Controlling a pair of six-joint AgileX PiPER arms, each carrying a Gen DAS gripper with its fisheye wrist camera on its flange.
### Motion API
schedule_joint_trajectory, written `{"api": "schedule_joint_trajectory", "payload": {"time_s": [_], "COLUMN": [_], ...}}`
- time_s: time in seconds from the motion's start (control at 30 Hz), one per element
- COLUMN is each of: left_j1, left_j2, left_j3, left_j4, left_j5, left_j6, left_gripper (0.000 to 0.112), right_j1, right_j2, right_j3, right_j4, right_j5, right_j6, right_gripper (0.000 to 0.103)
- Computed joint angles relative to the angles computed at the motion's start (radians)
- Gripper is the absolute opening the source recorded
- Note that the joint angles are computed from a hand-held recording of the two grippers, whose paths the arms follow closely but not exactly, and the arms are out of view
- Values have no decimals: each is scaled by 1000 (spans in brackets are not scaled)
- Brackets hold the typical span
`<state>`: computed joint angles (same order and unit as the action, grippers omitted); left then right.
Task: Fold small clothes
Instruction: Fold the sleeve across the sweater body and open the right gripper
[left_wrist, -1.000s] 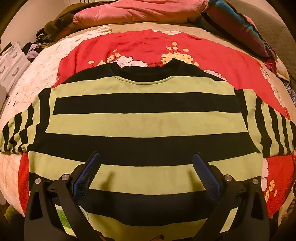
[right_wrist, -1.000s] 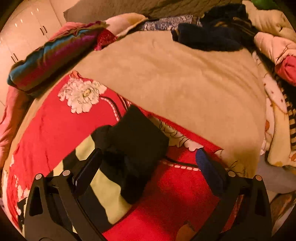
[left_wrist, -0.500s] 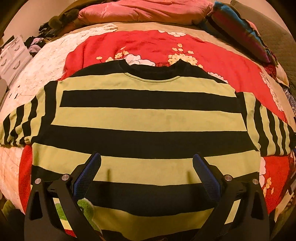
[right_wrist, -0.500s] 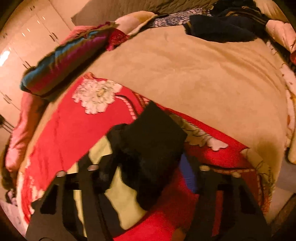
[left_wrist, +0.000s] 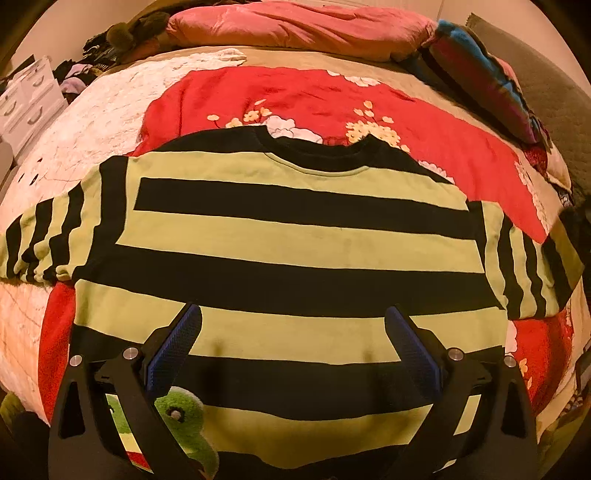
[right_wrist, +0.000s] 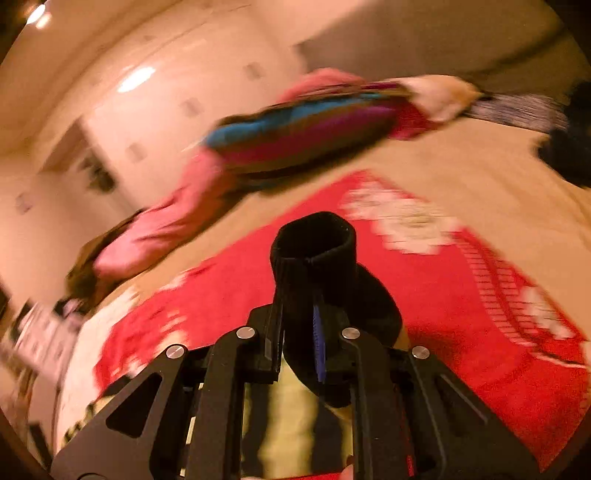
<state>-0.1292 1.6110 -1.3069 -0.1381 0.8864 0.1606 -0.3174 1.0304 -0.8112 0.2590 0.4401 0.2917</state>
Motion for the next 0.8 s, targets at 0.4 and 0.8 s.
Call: {"api": "schedule_joint_trajectory", "payload": {"time_s": [0.4,0.8], "left_j1": [107,137], "left_j2": [32,47], "left_j3": [-61,-51], "left_j4": [-12,-24], "left_j5": [14,7], "left_j6": [-19,6], "left_gripper": [99,99], "right_j1": [692,680], "right_j2": [277,321], "right_j3": [-201,-189], "right_j4": [-556,-285], "right_j5": [-10,-38], "right_j6": [547,299], "right_gripper": [8,48]}}
